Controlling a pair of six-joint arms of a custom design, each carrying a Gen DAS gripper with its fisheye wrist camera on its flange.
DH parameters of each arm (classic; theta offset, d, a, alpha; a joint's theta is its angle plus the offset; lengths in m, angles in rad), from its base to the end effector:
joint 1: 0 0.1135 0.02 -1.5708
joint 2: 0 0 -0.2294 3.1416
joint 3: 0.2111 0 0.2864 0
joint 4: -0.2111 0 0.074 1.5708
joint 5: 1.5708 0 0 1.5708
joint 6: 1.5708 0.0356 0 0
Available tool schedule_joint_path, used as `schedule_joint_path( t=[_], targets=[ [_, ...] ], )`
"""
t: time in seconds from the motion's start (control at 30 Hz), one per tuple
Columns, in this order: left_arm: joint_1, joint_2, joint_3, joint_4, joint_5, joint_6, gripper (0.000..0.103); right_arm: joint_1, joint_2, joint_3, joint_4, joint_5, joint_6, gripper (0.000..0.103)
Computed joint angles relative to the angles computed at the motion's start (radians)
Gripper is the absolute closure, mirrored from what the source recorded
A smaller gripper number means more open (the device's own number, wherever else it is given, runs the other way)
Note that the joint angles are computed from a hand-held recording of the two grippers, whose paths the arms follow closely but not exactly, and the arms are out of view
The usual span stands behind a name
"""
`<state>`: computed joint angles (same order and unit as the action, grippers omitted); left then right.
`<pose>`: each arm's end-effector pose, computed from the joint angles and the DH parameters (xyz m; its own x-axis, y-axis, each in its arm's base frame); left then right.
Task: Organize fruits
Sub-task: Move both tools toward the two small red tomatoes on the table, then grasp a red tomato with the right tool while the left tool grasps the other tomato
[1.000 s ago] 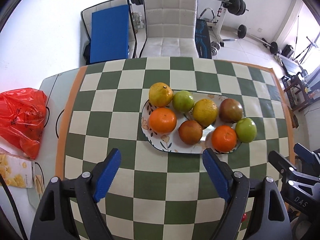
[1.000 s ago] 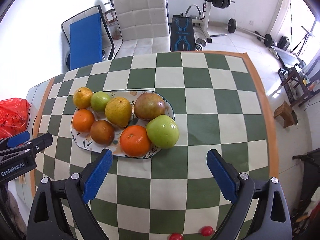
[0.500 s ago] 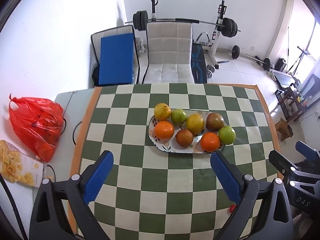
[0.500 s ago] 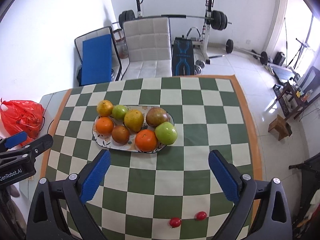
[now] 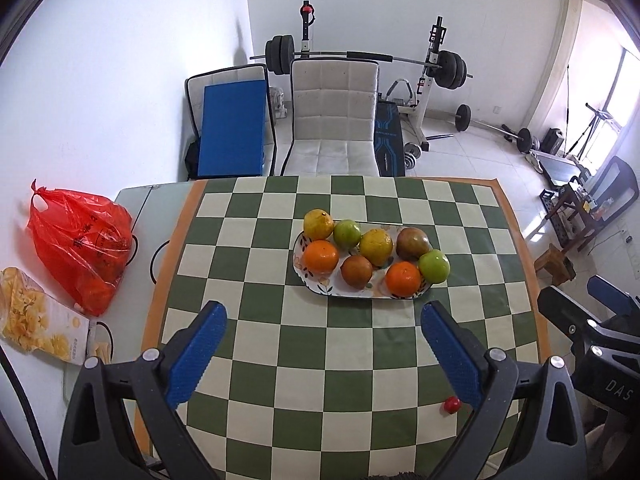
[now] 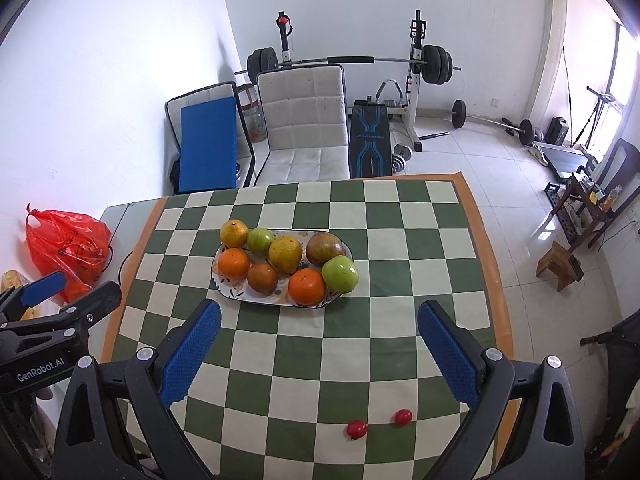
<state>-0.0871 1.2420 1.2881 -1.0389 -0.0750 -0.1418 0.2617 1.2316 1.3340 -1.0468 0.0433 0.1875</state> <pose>0.2819 -0.0219 0.3118 -0.8325 -0.0688 -0.5497 -0.0724 0.9973 -0.0151 0.2712 0.0710 0.3294 -0.8125 -0.0248 -0.5825 -0.0840 0.9937 0.0748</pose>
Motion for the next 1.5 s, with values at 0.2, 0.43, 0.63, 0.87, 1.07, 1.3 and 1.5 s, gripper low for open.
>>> schedule_joint_path(
  t=[0.2, 0.43, 0.63, 0.87, 1.07, 1.3, 1.5],
  targets=[
    [-0.034, 0.075, -0.003, 0.001, -0.011, -0.011, 0.003, -0.052, 0.002, -0.023, 0.005, -0.101, 0.009, 0.002],
    [-0.135, 0.246, -0.042, 0.04, 0.0, -0.03, 0.003, -0.247, 0.026, -0.231, 0.073, -0.199, -0.079, 0.003],
    [-0.256, 0.487, -0.004, 0.061, 0.017, -0.06, 0.003, -0.462, 0.167, -0.441, 0.159, -0.238, -0.181, 0.033],
    [-0.347, 0.732, 0.082, 0.051, 0.05, -0.055, 0.003, -0.547, 0.38, -0.534, 0.331, -0.252, -0.215, 0.053],
    [-0.41, 0.808, 0.111, 0.028, 0.12, -0.051, 0.003, -0.551, 0.381, -0.594, 0.419, -0.233, -0.232, 0.075],
    [-0.538, 0.899, 0.172, 0.02, 0.216, -0.019, 0.01, -0.688, 0.248, -0.65, 0.354, -0.261, -0.288, 0.075],
    [-0.599, 0.957, 0.204, 0.0, 0.198, 0.011, 0.072, -0.782, 0.259, -0.652, 0.337, -0.251, -0.333, 0.075]
  ],
)
